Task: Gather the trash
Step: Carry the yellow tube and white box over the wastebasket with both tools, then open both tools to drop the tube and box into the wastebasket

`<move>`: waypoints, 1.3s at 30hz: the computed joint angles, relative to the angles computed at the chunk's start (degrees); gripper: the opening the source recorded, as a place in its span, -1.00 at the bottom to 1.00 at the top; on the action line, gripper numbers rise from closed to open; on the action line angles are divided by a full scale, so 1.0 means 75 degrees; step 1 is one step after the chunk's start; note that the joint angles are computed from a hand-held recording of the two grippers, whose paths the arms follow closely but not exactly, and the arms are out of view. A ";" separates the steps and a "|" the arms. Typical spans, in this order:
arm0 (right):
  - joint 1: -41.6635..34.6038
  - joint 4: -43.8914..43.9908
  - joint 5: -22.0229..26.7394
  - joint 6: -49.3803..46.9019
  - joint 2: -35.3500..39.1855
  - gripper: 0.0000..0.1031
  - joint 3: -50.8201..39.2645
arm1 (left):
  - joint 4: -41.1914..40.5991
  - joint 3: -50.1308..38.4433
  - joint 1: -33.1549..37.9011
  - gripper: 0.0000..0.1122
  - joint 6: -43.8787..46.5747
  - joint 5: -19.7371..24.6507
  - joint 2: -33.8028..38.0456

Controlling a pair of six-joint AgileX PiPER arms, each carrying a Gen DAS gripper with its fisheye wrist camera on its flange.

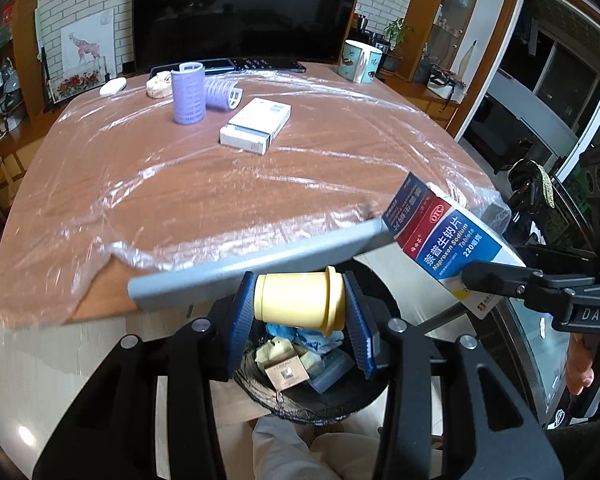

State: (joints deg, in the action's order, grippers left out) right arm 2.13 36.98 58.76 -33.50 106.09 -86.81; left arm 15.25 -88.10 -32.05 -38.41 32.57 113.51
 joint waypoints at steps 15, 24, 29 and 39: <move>-0.0131 0.0007 -0.0013 -0.0376 -0.0169 -0.12 0.0894 | 0.0313 0.0480 -0.0319 -0.21 -0.0663 -0.0020 -0.0038; -0.0007 -0.0172 -0.0079 -0.0259 0.0013 -0.12 0.1069 | 0.0166 0.0495 -0.0328 -0.21 -0.0500 0.0091 0.0155; 0.0119 -0.0279 -0.0145 -0.0147 0.0152 -0.12 0.1044 | -0.0049 0.0429 -0.0286 -0.21 -0.0260 0.0146 0.0360; 0.0325 -0.0539 -0.0258 0.0184 0.0632 -0.12 0.0751 | -0.0364 0.0120 -0.0207 -0.21 0.0188 0.0278 0.0792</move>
State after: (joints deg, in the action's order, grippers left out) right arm 4.57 32.93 56.83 -32.13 110.82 -81.18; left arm 12.52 -87.19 -33.60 -37.00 34.66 119.46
